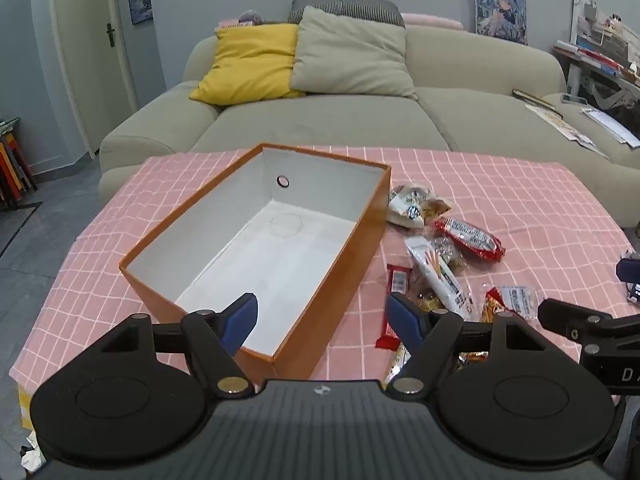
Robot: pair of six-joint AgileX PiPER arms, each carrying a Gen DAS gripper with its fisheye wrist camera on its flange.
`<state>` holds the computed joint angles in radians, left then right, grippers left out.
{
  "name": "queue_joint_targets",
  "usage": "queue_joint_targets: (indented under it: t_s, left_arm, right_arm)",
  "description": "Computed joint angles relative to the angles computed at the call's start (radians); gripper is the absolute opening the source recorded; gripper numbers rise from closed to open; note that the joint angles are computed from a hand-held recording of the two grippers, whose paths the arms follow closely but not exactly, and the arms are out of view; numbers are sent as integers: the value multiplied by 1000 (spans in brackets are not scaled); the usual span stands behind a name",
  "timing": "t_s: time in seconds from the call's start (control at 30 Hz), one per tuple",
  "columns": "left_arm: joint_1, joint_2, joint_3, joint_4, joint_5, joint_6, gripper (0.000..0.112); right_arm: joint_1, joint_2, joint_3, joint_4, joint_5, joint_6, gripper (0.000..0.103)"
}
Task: Organize snacks
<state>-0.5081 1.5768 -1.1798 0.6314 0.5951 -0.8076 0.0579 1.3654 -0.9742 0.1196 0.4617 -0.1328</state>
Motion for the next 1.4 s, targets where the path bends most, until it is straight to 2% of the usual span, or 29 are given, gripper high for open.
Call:
queue_joint_targets:
  t_s: [0.07, 0.17, 0.27, 0.5, 1.4]
  left_arm:
    - [26, -27, 26, -53, -23, 45, 83]
    - [11, 6, -19, -74, 27, 58, 83]
    - [-3, 13, -11, -32, 32, 10, 83]
    - [5, 19, -31, -74, 49, 58, 83]
    - [7, 25, -39, -109, 74, 85, 83]
  right_arm:
    - [1, -4, -2, 0, 8, 1, 99]
    - [-1, 16, -5, 13, 1, -15, 99]
    - [4, 24, -8, 10, 5, -14, 99]
    - [7, 15, -11, 2, 18, -7, 99]
    - [-1, 36, -27, 16, 45, -4, 99]
